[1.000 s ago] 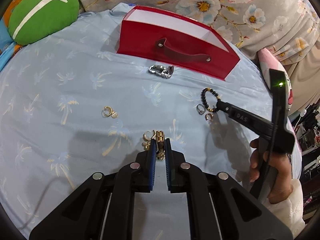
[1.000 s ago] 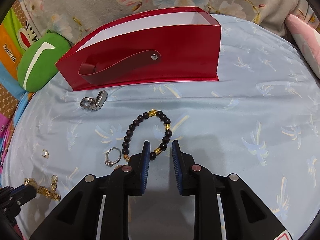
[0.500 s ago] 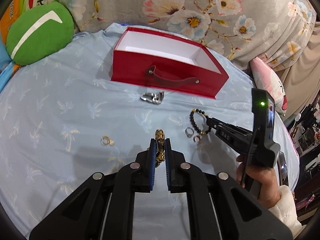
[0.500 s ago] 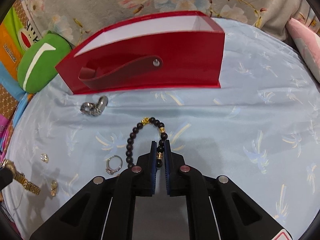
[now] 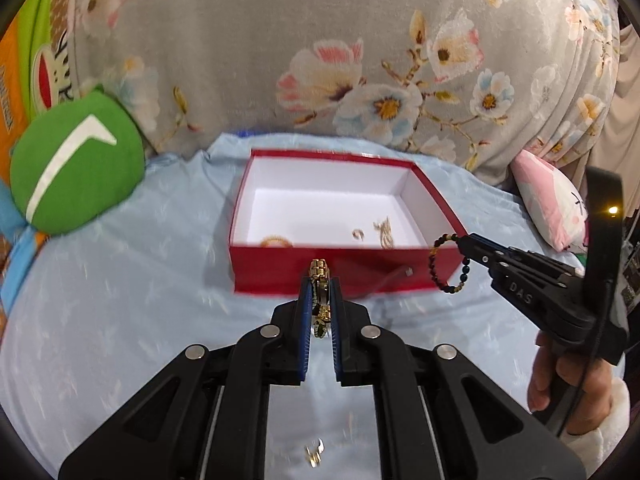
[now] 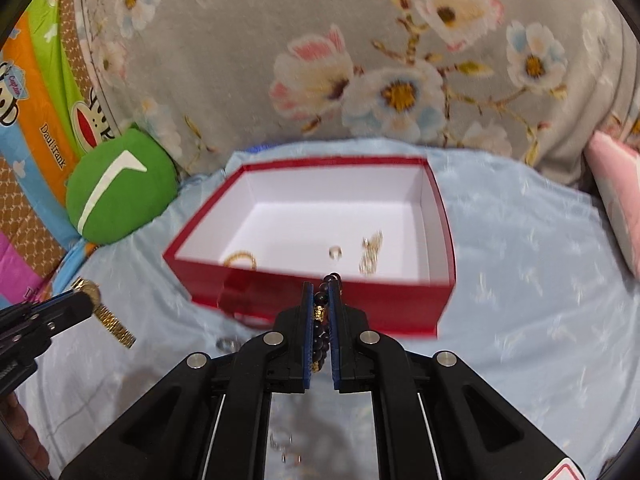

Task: Organize jewelry
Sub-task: 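Carry the gold watch and bead bracelet with both grippers over the red box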

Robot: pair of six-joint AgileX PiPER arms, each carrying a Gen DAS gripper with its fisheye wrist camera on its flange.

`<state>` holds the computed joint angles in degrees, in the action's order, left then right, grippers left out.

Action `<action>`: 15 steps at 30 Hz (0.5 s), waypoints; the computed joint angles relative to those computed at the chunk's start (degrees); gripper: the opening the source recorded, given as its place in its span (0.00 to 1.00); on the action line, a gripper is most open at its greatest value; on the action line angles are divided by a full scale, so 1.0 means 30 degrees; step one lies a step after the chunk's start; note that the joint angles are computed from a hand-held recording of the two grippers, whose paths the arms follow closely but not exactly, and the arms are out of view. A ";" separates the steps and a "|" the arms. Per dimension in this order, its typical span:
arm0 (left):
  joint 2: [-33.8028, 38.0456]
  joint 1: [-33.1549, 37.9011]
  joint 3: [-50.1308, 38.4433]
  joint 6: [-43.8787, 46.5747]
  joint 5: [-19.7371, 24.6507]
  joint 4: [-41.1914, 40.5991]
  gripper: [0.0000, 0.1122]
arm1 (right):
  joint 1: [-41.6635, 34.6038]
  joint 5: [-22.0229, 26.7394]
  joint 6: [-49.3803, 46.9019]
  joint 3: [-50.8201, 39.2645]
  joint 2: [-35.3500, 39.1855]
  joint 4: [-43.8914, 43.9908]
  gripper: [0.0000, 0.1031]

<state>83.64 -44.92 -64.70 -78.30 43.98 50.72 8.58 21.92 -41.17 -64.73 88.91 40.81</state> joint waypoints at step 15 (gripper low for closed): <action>0.8280 0.5107 -1.1446 0.7841 0.0099 -0.3118 0.07 | 0.1644 0.3147 0.7053 -1.2929 0.8572 -0.7379 0.06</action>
<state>108.48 -29.60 -99.04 -54.77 44.28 41.37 13.51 31.36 -20.01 -103.52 114.63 18.68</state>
